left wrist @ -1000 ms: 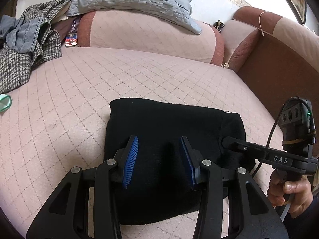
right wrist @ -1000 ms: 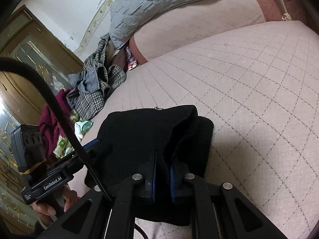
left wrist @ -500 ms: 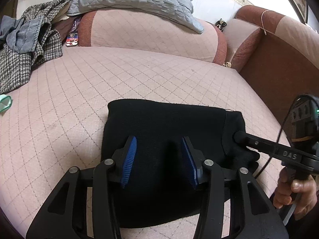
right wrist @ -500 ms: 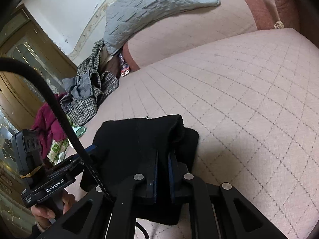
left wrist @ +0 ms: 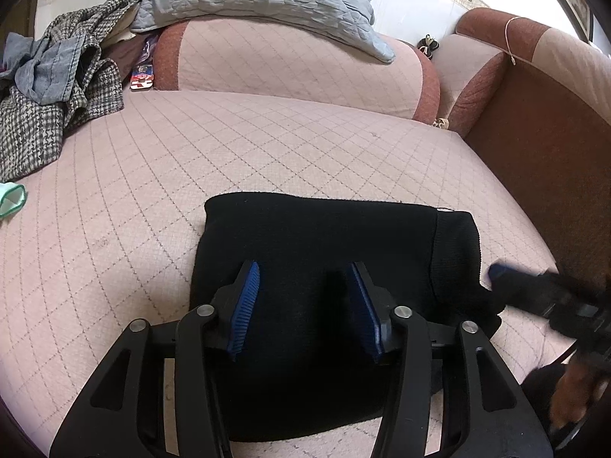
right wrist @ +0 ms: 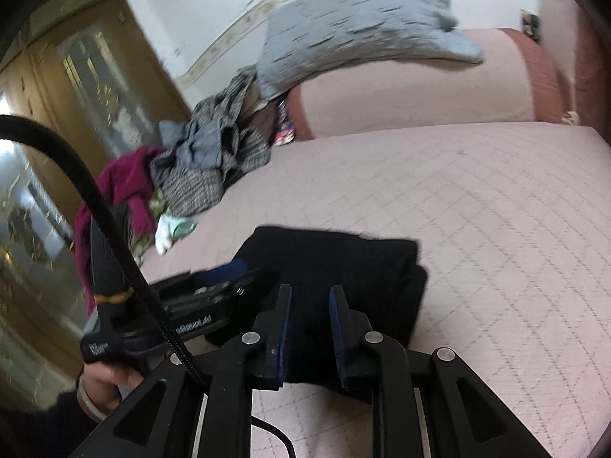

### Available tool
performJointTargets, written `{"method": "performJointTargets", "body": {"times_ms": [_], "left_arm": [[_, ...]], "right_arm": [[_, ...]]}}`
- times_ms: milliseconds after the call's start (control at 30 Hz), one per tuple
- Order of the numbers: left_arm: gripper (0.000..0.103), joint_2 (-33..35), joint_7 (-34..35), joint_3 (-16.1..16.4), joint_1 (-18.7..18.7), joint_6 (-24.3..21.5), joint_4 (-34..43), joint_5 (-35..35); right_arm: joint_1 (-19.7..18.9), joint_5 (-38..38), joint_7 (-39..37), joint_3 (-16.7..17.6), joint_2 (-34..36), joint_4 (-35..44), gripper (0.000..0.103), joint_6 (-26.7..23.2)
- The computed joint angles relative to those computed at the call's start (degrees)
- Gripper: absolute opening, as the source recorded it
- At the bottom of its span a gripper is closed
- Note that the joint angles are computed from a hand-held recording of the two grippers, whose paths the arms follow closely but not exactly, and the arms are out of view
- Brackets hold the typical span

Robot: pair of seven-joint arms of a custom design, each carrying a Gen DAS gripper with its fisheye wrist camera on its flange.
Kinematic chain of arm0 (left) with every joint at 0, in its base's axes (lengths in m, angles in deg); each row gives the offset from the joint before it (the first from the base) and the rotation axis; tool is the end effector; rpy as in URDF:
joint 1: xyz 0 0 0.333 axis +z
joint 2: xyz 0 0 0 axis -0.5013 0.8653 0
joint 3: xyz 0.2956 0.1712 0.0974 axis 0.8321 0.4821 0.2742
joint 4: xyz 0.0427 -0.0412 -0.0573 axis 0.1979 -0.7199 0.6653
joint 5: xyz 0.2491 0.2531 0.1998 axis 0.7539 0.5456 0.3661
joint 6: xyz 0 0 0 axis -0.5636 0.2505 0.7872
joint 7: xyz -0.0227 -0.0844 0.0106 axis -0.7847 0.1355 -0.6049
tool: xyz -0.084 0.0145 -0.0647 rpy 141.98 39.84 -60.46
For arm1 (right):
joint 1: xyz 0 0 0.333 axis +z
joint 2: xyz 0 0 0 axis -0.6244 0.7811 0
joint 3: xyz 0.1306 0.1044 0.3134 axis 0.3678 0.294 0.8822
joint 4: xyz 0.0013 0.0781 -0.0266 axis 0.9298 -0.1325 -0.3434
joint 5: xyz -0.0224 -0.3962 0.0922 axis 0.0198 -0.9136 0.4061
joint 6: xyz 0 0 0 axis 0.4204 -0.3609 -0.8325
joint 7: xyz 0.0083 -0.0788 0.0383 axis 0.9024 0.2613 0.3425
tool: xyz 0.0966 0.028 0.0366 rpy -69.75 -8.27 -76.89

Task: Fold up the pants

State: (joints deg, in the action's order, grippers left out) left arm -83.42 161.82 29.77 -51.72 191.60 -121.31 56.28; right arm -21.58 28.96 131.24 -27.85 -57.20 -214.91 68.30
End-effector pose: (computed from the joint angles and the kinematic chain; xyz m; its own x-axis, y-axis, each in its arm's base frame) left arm 0.4610 -0.3353 0.6622 -0.5947 -0.7825 0.1847 -0.6350 0.3163 -0.7048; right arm 0.3419 0.3039 0.6726 -0.0075 -0.9116 -0.4111 -0.6458 0.3183 -0.6940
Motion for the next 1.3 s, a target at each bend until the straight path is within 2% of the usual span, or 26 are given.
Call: {"method": "performJointTargets", "body": {"times_ms": [133,167,233,300,400,533,600,633,800,967,1133,1233,1300], "left_arm": [[0.055,0.07,0.45,-0.10,-0.25,-0.03,0.06,-0.13],[0.055,0.02,0.15,-0.34,-0.15,0.15,-0.04,0.66],[0.055,-0.02,-0.31,-0.59,-0.09,0.40,-0.13,1.71],[0.055,-0.03,-0.94,-0.69,-0.07,0.49,-0.11,2.38],[0.055,-0.44,-0.79,-0.21,-0.28,0.29,-0.18,1.44],[0.055,-1.14,-1.28,-0.15,-0.10,0.82,-0.65,1.32],[0.055,-1.13,-2.30,-0.44,0.15,1.00,-0.62,2.70],[0.055,-1.15,-2.71,-0.50,0.21,1.20,-0.66,3.17],[0.055,-0.88,-4.46,-0.93,0.42,2.04,-0.63,5.84],[0.055,0.10,-4.48,-0.65,0.17,1.56,0.38,5.90],[0.055,1.51,-6.09,-1.21,0.62,0.98,1.69,7.99],[0.061,2.04,-6.32,-1.41,0.57,1.04,2.04,8.79],[0.061,2.00,-7.16,-1.65,0.66,1.28,1.95,9.72]], "right_arm": [[2.81,1.90,-3.05,-0.87,3.09,1.28,0.018,-7.49],[3.27,2.01,-3.08,-1.17,2.63,0.15,0.018,-7.23],[2.76,1.53,-0.46,-0.90,0.59,-3.37,0.018,-2.73],[3.23,3.08,0.45,-1.78,-0.32,-4.92,0.018,-0.54],[3.42,4.25,-0.60,-2.46,-0.84,-3.92,0.018,-2.30],[-1.23,-1.21,0.90,0.54,-1.14,-0.67,0.023,-4.88],[-2.52,-2.96,2.00,1.16,-0.32,0.77,0.038,-5.02],[-3.07,-3.77,2.73,1.44,0.36,1.41,0.040,-4.60],[-4.85,-7.86,6.11,2.16,3.72,3.44,0.041,-3.97],[-2.74,-6.63,6.84,-0.64,6.12,3.22,0.042,-6.15],[-2.38,-7.46,8.40,-1.84,6.17,0.55,0.042,-2.17],[-1.97,-7.38,7.64,-2.32,6.08,0.18,0.042,-1.57],[-1.08,-5.96,6.17,-3.05,5.99,0.78,0.042,-2.48]]}}
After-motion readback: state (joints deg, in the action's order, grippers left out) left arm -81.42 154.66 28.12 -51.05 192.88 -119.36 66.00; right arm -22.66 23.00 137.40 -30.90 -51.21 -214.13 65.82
